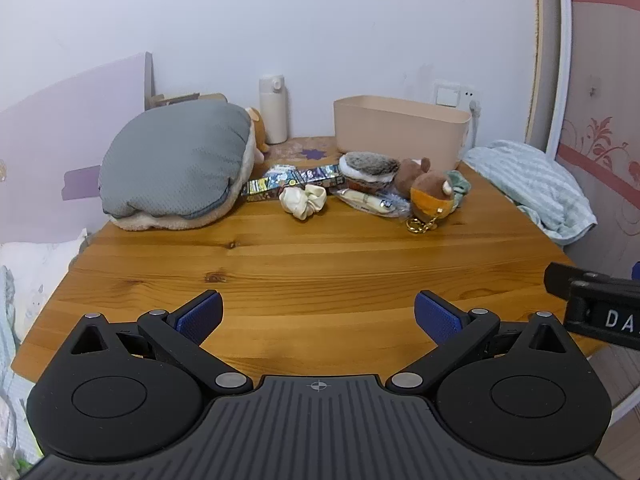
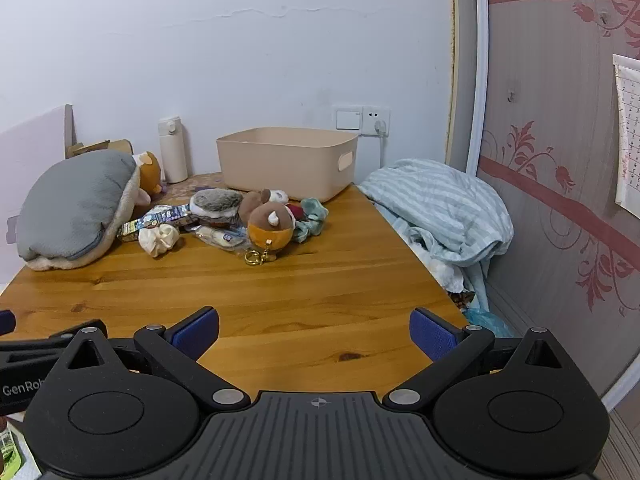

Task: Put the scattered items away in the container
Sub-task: 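Move both tools toward the pile of plush toys and snacks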

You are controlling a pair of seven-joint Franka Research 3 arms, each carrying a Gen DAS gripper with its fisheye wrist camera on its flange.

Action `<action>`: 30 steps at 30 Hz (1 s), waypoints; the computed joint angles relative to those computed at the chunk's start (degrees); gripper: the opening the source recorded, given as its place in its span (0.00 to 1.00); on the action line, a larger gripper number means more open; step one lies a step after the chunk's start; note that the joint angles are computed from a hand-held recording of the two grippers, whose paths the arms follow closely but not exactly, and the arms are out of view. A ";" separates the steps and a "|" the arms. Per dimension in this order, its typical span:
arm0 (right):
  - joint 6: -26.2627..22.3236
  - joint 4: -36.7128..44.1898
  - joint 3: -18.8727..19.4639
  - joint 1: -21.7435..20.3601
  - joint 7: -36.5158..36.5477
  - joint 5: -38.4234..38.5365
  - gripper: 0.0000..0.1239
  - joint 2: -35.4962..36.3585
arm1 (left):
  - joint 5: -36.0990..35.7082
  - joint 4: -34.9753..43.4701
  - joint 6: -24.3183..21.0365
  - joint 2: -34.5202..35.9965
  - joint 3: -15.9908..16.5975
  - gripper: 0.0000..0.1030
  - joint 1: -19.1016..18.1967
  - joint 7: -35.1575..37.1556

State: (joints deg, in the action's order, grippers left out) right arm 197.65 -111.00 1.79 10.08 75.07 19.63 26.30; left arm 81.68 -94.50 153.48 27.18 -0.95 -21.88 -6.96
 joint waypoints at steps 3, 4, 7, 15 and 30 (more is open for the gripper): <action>-1.15 2.20 -1.31 1.29 -0.45 0.56 0.83 1.30 | -2.74 2.12 0.66 1.56 -0.12 1.00 0.91 3.51; -1.47 2.91 -1.93 1.93 -0.72 0.83 0.83 1.77 | -3.50 2.85 0.99 2.11 0.02 1.00 1.03 4.57; -2.76 5.28 -3.84 3.82 -1.53 1.70 0.83 3.25 | -5.58 4.97 2.18 3.83 0.74 1.00 1.22 7.89; -7.83 11.95 -8.31 7.28 -1.12 2.94 0.83 7.16 | -10.23 10.74 3.75 8.49 3.75 1.00 0.71 14.50; -15.69 25.66 -10.42 6.25 5.33 -2.64 0.83 14.68 | -20.28 22.40 8.80 17.50 6.72 1.00 2.36 27.97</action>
